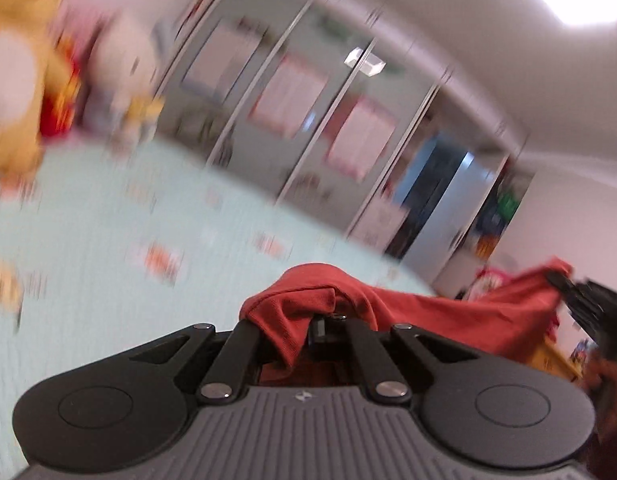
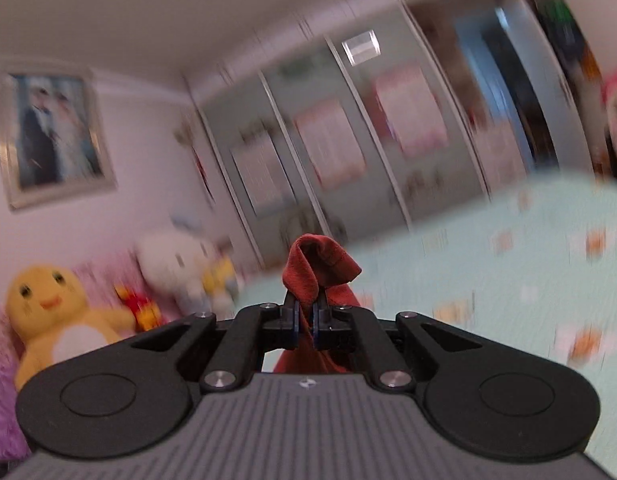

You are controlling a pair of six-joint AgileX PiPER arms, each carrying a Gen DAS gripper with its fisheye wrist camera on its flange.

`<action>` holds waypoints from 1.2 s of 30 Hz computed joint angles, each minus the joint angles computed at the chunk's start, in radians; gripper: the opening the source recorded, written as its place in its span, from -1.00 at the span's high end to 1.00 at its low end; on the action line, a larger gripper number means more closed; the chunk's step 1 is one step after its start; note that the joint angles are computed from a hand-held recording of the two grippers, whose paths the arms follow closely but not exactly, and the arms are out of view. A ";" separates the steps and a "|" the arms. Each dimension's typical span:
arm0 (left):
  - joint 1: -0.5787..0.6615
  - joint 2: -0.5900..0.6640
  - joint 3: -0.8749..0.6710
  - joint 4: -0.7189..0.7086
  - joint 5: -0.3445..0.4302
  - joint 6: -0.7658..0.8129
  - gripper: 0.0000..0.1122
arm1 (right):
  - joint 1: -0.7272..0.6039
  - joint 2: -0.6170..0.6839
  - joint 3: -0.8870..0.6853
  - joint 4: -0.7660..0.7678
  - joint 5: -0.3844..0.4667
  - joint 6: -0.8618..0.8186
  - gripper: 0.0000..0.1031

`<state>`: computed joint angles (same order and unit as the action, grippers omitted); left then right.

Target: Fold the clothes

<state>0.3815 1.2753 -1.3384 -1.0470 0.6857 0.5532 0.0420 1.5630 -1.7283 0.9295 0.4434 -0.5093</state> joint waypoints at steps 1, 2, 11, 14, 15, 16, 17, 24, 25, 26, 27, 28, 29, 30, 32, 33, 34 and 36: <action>-0.005 0.012 -0.068 0.017 0.000 -0.029 0.98 | -0.007 -0.026 -0.013 -0.005 -0.003 -0.006 0.91; -0.011 0.028 -0.140 0.035 -0.001 -0.059 0.98 | -0.019 -0.049 -0.028 -0.010 -0.001 -0.010 0.91; -0.141 0.096 -0.612 0.265 -0.076 -0.230 0.97 | -0.076 -0.159 -0.099 0.031 -0.091 -0.108 0.91; -0.138 0.117 -0.714 0.313 -0.010 -0.301 0.97 | -0.132 -0.174 -0.091 0.107 -0.058 -0.147 0.91; -0.132 0.117 -0.730 0.308 0.004 -0.302 0.97 | -0.151 -0.187 -0.075 0.152 -0.044 -0.181 0.91; -0.131 0.111 -0.726 0.299 0.003 -0.294 0.97 | -0.172 -0.203 -0.054 0.207 -0.029 -0.228 0.91; -0.139 0.104 -0.719 0.305 -0.005 -0.295 0.97 | -0.195 -0.219 -0.034 0.259 -0.012 -0.271 0.91; -0.210 0.141 -0.625 0.402 0.000 -0.323 0.97 | -0.192 -0.202 0.014 0.227 0.027 -0.258 0.91; -0.224 0.155 -0.602 0.423 0.000 -0.332 0.97 | -0.189 -0.192 0.027 0.206 0.032 -0.239 0.91; -0.237 0.173 -0.582 0.443 0.001 -0.342 0.97 | -0.184 -0.176 0.039 0.175 0.036 -0.207 0.91; -0.248 0.198 -0.563 0.464 0.001 -0.356 0.97 | -0.174 -0.154 0.049 0.132 0.035 -0.165 0.91; -0.257 0.225 -0.551 0.488 0.000 -0.372 0.97 | -0.163 -0.130 0.058 0.085 0.029 -0.122 0.91; -0.268 0.253 -0.541 0.522 -0.003 -0.397 0.97 | -0.150 -0.104 0.066 0.031 0.018 -0.076 0.91; -0.283 0.277 -0.517 0.562 -0.020 -0.423 0.97 | -0.138 -0.075 0.070 -0.027 0.010 -0.025 0.91; -0.304 0.343 -0.517 0.648 -0.039 -0.483 0.97 | -0.117 -0.019 0.088 -0.123 -0.018 0.066 0.91; -0.322 0.363 -0.486 0.702 -0.074 -0.508 0.97 | -0.110 0.004 0.111 -0.133 -0.041 0.078 0.91; -0.325 0.383 -0.458 0.717 -0.106 -0.504 0.97 | -0.104 0.030 0.129 -0.143 -0.062 0.093 0.90; -0.329 0.441 -0.440 0.745 -0.130 -0.492 0.96 | -0.077 0.083 0.162 -0.219 -0.112 0.151 0.89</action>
<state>0.0522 1.7162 -1.7786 -0.3017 0.5557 0.0607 -0.0352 1.6462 -1.5659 0.7105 0.3312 -0.3587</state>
